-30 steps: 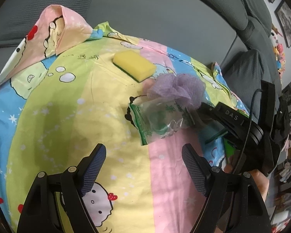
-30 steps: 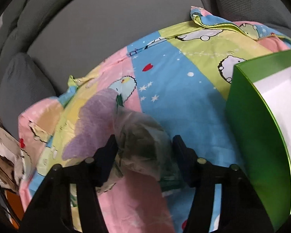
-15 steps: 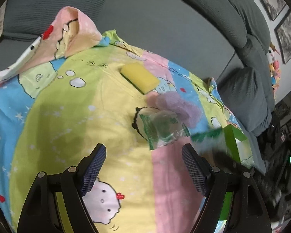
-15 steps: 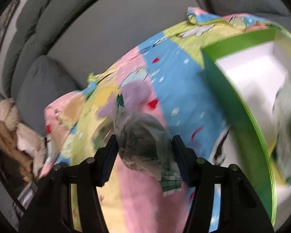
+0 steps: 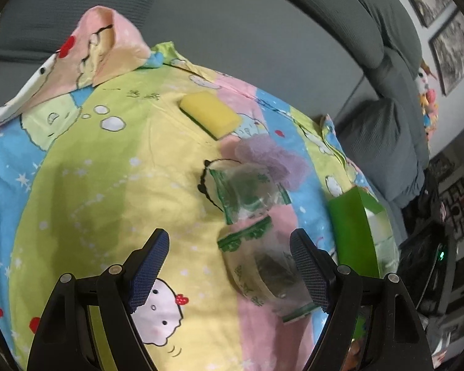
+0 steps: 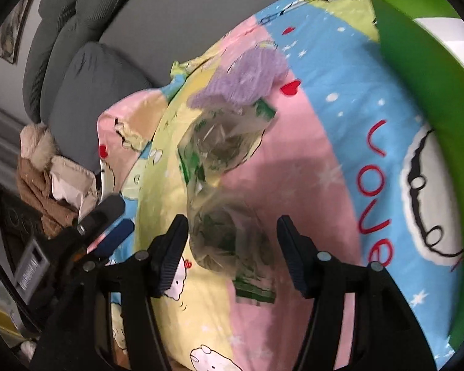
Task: Organize objects
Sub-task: 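Close the right gripper on the clear green-printed bag, then lift the clear bag with the right gripper off the sheet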
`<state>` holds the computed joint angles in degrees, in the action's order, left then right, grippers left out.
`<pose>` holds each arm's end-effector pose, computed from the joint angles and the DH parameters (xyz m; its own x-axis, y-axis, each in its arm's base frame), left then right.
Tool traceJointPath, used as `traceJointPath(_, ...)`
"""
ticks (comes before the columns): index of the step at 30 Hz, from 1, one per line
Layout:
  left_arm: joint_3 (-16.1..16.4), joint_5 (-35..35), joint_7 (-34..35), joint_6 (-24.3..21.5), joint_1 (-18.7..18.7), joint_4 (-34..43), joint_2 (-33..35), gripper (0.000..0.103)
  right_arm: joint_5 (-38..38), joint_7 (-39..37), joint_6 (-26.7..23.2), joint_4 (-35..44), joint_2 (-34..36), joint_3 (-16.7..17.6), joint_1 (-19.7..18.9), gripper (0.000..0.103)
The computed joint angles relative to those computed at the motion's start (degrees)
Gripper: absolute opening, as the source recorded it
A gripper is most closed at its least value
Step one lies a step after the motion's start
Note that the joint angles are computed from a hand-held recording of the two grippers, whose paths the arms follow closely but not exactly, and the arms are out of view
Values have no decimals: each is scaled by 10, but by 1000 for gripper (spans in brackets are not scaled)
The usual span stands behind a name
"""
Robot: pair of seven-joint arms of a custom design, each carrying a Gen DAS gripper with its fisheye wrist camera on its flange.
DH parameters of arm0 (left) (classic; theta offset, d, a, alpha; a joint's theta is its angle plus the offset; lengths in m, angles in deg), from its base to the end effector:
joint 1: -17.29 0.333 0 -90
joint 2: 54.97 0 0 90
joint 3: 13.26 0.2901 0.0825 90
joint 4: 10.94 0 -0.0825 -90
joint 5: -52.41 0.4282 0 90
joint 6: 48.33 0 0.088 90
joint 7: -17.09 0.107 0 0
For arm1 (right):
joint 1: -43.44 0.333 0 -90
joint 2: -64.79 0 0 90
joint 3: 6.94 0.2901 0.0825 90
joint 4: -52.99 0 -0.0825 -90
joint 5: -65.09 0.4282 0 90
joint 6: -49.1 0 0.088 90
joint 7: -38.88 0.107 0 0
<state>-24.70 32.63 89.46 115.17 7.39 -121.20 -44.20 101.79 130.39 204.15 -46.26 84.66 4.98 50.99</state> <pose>0.6420 -0.2248 0.4320 0.0720 -0.8648 0.4968 -0.7998 -0.3477 -0.4894 0.6906 0.2076 0.4038 -0.0491 -0.8064 -0.5893 -0.8638 0.3305 -0.3803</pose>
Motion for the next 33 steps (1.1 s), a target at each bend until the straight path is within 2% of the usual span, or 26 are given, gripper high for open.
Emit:
traceJointPath(2,-3,0,11,-11,0,5,2,81,-30,33,35,-17,-11,-16,14,65)
traceJointPath(4,4,31,2,-30,-9,11,4,81,-64,61,60,-33,-23,-30,19,66)
traceJointPath(7,5,52,-1,-45,-14,13,3,81,-82,74,80,-46,-32,-30,10,66)
traceJointPath(9,2,53,5,-48,-14,6,-3,81,-72,70,89,-51,-36,-21,-3,66)
traceJointPath(12,-5,39,24,-49,-12,-8,-15,81,-17,29,97,-63,-46,4,-28,67)
traceJointPath(14,-8,26,34,-49,-12,-16,-21,81,12,3,92,-64,-47,11,-35,67)
traceJointPath(17,-23,-37,87,-37,-4,-28,-29,81,45,-28,77,-60,-47,15,-35,67)
traceJointPath(19,-25,-57,104,-36,-6,-29,-30,81,129,-109,56,-53,-47,38,-55,66)
traceJointPath(21,-24,-67,111,-36,-8,-28,-28,81,190,-169,46,-50,-49,45,-60,66)
traceJointPath(26,-27,-100,133,-51,-8,-15,-17,81,131,-124,47,-48,-50,-1,-11,67)
traceJointPath(29,-30,-112,150,-53,-9,-8,-11,81,119,-114,28,-39,-42,-8,-8,67)
traceJointPath(33,-42,-171,206,-69,-1,6,-2,81,117,-113,17,-31,-35,-10,-8,70)
